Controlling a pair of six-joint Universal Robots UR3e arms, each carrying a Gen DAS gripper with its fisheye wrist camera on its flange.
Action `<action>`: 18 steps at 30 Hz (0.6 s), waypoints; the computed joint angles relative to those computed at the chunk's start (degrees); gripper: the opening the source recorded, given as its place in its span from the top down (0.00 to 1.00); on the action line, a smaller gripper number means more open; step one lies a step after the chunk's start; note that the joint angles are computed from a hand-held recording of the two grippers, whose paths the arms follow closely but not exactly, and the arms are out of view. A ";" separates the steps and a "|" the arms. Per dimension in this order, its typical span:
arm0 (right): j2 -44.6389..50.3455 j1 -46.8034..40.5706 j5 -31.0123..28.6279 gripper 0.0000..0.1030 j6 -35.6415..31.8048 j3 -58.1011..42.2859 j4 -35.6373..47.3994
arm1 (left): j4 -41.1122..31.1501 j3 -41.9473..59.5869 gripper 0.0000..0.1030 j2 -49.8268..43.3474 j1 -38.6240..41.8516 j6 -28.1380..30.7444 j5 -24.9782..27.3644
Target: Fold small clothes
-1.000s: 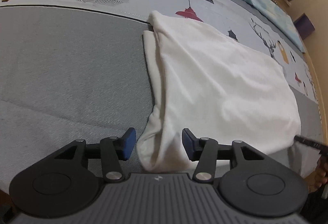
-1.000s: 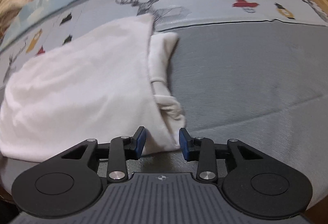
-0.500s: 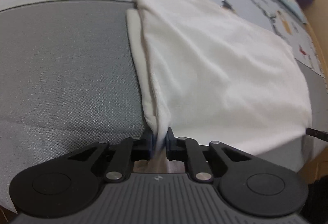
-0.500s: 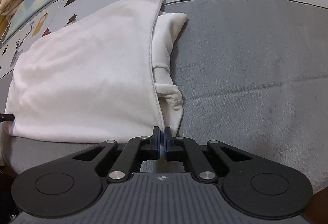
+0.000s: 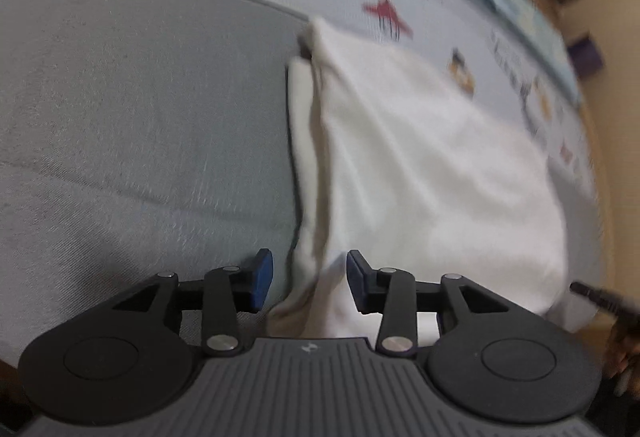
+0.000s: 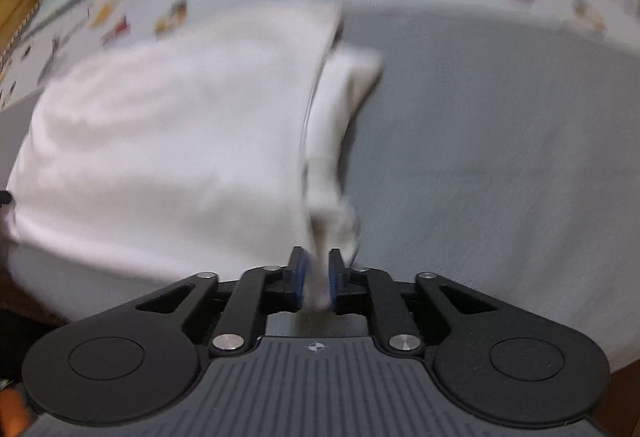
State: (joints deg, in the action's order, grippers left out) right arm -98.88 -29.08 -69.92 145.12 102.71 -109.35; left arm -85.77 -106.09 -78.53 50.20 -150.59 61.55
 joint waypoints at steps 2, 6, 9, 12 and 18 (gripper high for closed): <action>-3.47 -2.39 3.31 0.71 -0.13 2.16 -4.26 | 1.51 0.25 0.48 -0.96 -0.41 -2.63 -1.17; -7.05 -7.34 9.57 0.66 2.91 6.71 -13.15 | 5.94 1.62 0.43 -4.89 -3.96 -9.71 -0.25; -5.38 -6.27 6.36 0.66 8.35 7.46 -16.58 | 8.35 2.78 0.43 -7.68 -6.66 -14.04 1.90; -3.88 -6.24 6.92 0.66 11.83 6.85 -17.12 | 10.66 3.68 0.43 -10.67 -8.96 -16.65 2.30; -4.03 -5.61 3.45 0.66 11.54 7.44 -17.03 | 15.34 2.15 0.73 -11.18 -13.12 -14.01 5.61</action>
